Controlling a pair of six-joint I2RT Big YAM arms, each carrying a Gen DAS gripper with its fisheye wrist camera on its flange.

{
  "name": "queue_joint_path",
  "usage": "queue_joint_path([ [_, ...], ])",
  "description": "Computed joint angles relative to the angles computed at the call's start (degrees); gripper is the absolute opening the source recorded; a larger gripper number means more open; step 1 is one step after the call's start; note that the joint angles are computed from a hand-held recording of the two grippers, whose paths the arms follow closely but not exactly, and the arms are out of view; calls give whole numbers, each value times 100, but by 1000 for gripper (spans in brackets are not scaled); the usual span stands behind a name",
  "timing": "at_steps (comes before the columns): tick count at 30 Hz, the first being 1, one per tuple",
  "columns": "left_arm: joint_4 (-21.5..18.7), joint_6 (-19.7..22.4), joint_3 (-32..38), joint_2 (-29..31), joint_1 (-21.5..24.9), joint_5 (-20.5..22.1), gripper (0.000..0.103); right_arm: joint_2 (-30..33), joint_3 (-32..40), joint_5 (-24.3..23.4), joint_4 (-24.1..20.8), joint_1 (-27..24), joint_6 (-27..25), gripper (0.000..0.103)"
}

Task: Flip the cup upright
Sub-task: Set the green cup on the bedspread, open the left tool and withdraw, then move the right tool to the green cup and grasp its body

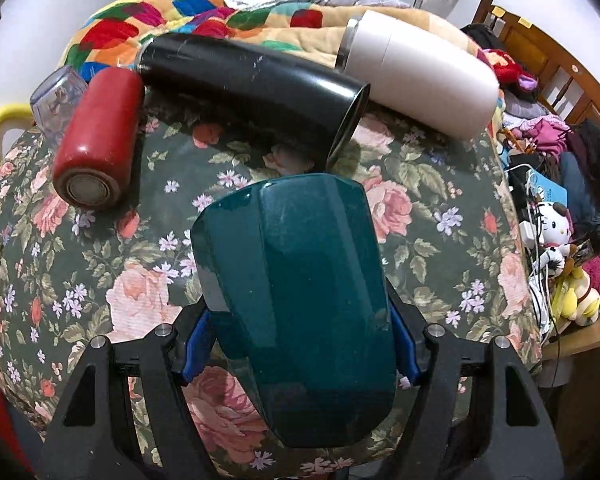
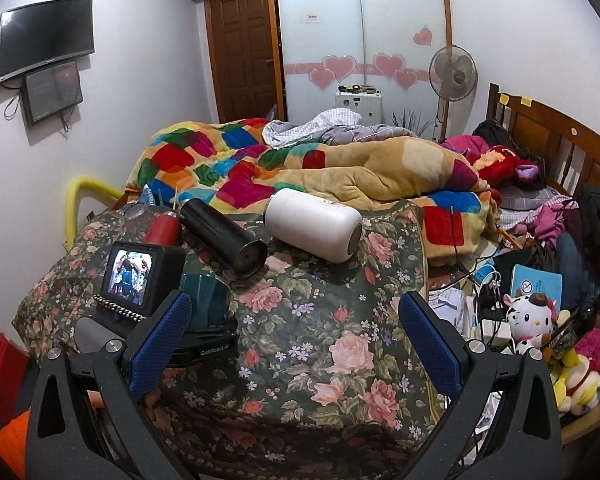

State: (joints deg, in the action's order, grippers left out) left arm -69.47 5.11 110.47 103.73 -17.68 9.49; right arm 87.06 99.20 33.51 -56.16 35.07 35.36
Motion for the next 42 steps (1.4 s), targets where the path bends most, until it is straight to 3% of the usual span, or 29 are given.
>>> queue_joint_path([
  [6, 60, -49, -71, -18, 6, -7, 73, 34, 35, -8, -57, -3, 22, 103],
  [18, -74, 400, -329, -416, 190, 343, 78, 195, 240, -7, -131, 118, -78, 103],
  [28, 503, 266, -762, -1242, 868, 511, 83, 585, 664, -38, -251, 219, -192, 103],
  [35, 1207, 210, -1112, -1557, 1354, 71, 83, 1103, 1089, -717, -337, 70, -126, 103],
  [42, 1374, 73, -1303, -1595, 1604, 196, 83, 1939, 1816, -1868, -796, -245, 55, 98],
])
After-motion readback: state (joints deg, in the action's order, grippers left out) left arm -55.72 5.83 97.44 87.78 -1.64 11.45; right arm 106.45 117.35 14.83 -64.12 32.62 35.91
